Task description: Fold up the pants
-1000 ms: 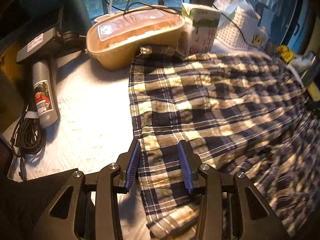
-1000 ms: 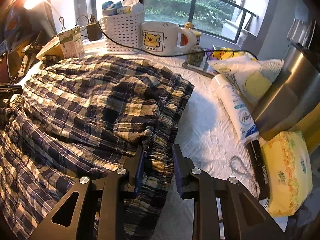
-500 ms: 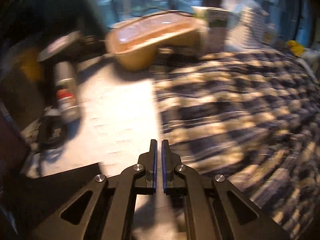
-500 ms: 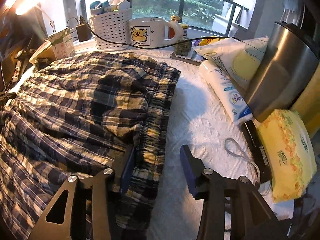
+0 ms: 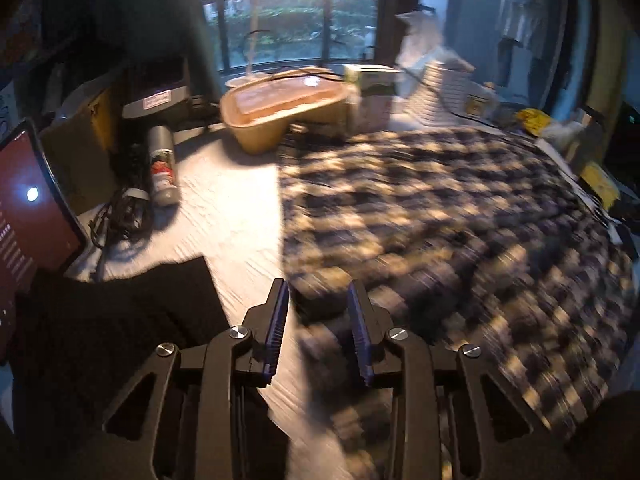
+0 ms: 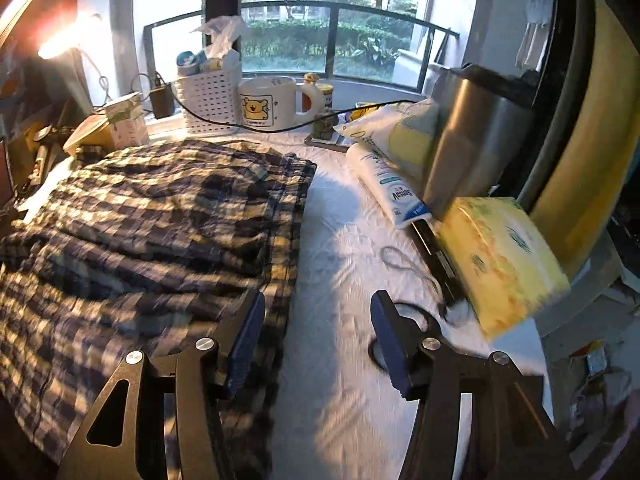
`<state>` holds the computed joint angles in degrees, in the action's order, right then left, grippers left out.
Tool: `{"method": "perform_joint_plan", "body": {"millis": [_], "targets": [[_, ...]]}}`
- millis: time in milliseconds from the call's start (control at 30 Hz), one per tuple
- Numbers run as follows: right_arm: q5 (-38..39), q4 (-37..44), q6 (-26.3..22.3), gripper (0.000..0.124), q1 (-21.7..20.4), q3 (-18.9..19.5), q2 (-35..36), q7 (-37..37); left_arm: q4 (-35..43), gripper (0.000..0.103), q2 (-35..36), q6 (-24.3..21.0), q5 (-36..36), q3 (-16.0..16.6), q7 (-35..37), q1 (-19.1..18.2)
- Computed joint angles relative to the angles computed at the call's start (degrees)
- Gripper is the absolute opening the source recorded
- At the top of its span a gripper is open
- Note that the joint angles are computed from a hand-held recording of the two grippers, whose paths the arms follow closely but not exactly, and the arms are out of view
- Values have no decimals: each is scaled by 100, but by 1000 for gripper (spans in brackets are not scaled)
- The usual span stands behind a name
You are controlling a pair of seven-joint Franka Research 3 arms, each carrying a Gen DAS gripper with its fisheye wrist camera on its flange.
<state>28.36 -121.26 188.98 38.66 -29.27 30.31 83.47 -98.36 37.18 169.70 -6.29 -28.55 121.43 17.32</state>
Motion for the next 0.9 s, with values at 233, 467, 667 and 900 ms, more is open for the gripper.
{"method": "perform_joint_plan", "body": {"millis": [233,467,667,900], "targets": [[619,-785,446,65,864,-384,-353,-298,-1295,40,-418,534,-237,-1210,558,1179],[1318,-1226,964,67,1045,-12,-647,-632,-2492,45,-499,1055,2,-2709,757,2842],[1495,-1582,1614,68,637,836,-981,-575,-3469,51,-167,1476,505,-3973,728,4305],[1719,-1741,1959,69,332,1537,-1195,-772,-3940,62,244,1360,1158,-4408,513,4924]]}}
